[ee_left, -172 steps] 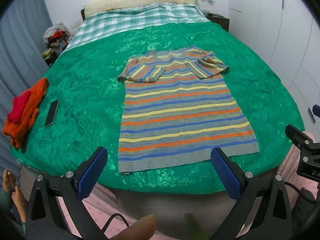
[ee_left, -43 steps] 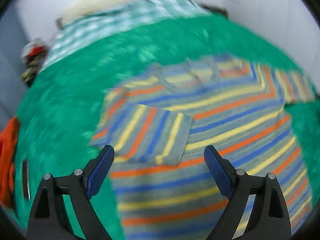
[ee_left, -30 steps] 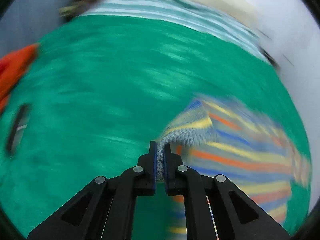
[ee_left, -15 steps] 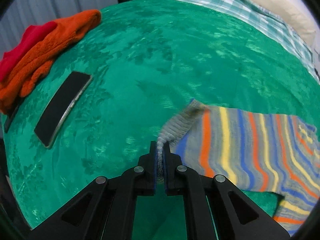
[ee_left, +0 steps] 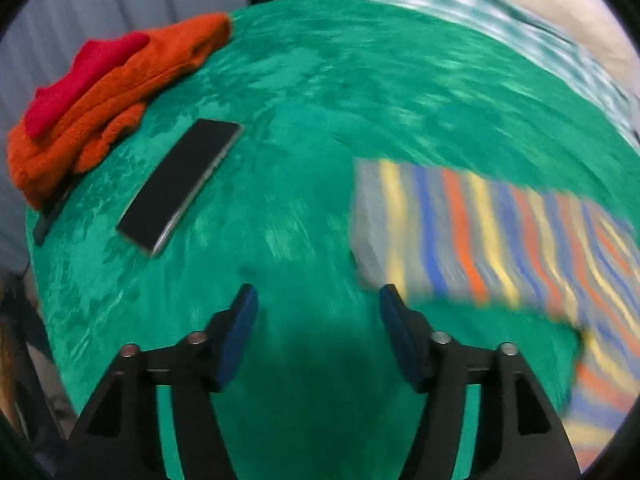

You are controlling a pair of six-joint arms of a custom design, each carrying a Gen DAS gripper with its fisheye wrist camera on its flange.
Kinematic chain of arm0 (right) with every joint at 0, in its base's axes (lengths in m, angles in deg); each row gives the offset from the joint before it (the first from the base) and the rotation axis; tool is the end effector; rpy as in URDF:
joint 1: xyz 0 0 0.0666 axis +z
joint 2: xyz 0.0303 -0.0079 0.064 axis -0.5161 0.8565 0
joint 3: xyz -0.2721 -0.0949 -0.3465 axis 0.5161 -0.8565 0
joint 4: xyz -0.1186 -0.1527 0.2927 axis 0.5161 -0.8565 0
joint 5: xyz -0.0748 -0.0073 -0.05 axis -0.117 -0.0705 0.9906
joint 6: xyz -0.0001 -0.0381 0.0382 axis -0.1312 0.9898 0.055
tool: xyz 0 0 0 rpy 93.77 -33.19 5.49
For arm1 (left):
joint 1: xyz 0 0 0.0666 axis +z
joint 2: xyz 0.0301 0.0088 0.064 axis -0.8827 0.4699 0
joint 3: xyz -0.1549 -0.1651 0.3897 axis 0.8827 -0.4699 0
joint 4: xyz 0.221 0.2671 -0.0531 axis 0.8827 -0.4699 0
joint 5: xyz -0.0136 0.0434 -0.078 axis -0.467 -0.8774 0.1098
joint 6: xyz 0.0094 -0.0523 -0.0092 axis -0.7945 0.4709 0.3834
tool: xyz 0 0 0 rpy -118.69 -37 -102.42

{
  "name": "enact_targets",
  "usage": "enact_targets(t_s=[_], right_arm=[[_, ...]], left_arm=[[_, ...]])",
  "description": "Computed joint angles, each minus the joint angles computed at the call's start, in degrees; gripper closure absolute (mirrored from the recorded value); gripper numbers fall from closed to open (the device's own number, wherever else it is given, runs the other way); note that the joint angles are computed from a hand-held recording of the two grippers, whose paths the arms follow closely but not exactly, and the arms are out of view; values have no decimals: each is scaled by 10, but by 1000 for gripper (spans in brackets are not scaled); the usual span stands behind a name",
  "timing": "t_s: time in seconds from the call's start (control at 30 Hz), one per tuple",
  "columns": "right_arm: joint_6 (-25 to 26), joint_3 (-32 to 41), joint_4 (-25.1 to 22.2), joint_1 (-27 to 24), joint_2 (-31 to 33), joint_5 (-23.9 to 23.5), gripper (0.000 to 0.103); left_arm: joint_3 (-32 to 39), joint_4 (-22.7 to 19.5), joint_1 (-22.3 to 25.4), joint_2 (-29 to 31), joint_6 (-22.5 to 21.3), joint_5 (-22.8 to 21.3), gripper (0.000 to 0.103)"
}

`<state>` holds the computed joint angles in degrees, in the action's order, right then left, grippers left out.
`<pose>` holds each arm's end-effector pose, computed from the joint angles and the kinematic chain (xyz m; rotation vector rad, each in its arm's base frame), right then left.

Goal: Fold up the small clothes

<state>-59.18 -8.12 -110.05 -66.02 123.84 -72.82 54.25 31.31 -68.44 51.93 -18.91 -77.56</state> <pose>0.2424 -0.1650 0.4074 0.6093 2.4378 -0.1411 0.5823 -0.0601 0.4066 -0.2520 2.6273 0.1134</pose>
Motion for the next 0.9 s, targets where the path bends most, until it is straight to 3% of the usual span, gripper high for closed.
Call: enact_targets(t_s=[0.1,0.23,0.33,0.43,0.5,0.53,0.6,0.67,0.73,0.8,0.9], right_arm=[[23,21,-44,-13,-8,-16,21],[61,51,-148,-21,-19,-99,21],[92,57,-192,30,-39,-141,25],[92,41,-192,109,-48,-165,30],[88,25,-205,140,-31,-177,34],[84,16,-215,150,-19,-169,37],[66,-5,-255,169,8,-120,38],[60,-13,-258,178,-10,-95,40],[47,-1,-278,190,-35,-75,41],[34,8,-257,190,-62,-75,39],[-24,4,-181,174,-97,-79,19]], left_arm=[[-89,20,-27,-77,-54,68,33],[-197,49,-98,-174,-106,164,28],[-258,63,-182,-210,-137,202,28],[-290,50,-236,-204,-150,196,38],[-308,36,-246,-197,-134,182,41],[-317,36,-245,-205,-129,174,41],[-308,-5,-241,-210,-135,170,41],[-300,-31,-237,-223,-144,146,41],[-302,-21,-237,-244,-145,120,30],[-309,13,-241,-270,-125,105,5],[-301,95,-229,-268,-103,94,2]])
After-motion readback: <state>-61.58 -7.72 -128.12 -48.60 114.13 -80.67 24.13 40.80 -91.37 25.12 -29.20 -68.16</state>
